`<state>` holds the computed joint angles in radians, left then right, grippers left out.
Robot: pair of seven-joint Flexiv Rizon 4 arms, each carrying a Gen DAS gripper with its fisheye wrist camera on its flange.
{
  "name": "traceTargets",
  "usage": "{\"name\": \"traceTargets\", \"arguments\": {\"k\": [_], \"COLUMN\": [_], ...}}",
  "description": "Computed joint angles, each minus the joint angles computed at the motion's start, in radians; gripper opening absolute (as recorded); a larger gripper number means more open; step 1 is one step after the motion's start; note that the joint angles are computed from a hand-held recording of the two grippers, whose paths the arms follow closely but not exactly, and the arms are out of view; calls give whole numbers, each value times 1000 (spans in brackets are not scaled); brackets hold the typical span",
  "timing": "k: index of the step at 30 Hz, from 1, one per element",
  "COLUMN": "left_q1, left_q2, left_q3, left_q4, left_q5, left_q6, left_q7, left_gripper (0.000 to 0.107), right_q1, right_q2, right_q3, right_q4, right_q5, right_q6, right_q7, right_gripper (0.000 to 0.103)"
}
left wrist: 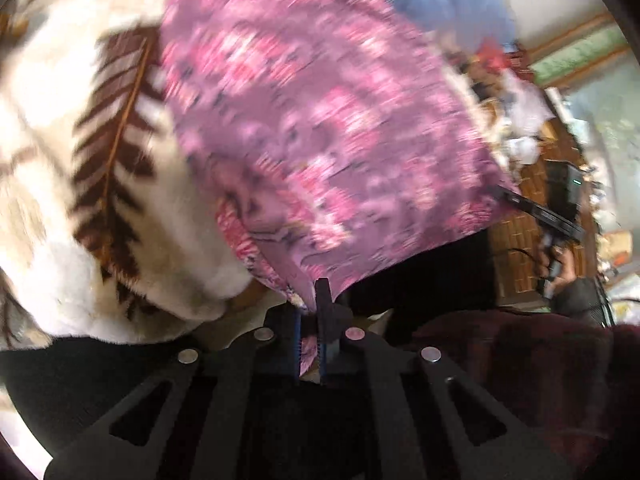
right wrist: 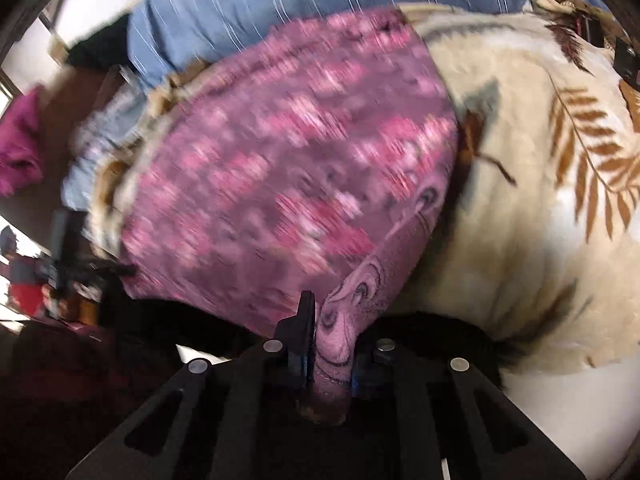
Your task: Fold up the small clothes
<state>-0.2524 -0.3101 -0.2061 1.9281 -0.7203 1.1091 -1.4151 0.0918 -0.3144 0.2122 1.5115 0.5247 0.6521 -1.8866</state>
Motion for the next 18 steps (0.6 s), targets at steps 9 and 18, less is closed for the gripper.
{"name": "traceTargets", "arguments": {"k": [9, 18], "left_q1": [4, -15], "left_q2": [34, -48], "left_q3": [-102, -50], "left_q4": [-20, -151], "left_q5": [-542, -642], "left_q6": [177, 240], "left_q7": [407, 389], "left_gripper": [4, 4], "right_q1": [-67, -80], "right_q2": [-38, -130], "right_q3": [34, 53], "right_q4": [-125, -249], "right_q5": [299, 353], "right_q6": [72, 138], "right_q7": [-8, 62], "right_gripper": [13, 13]}}
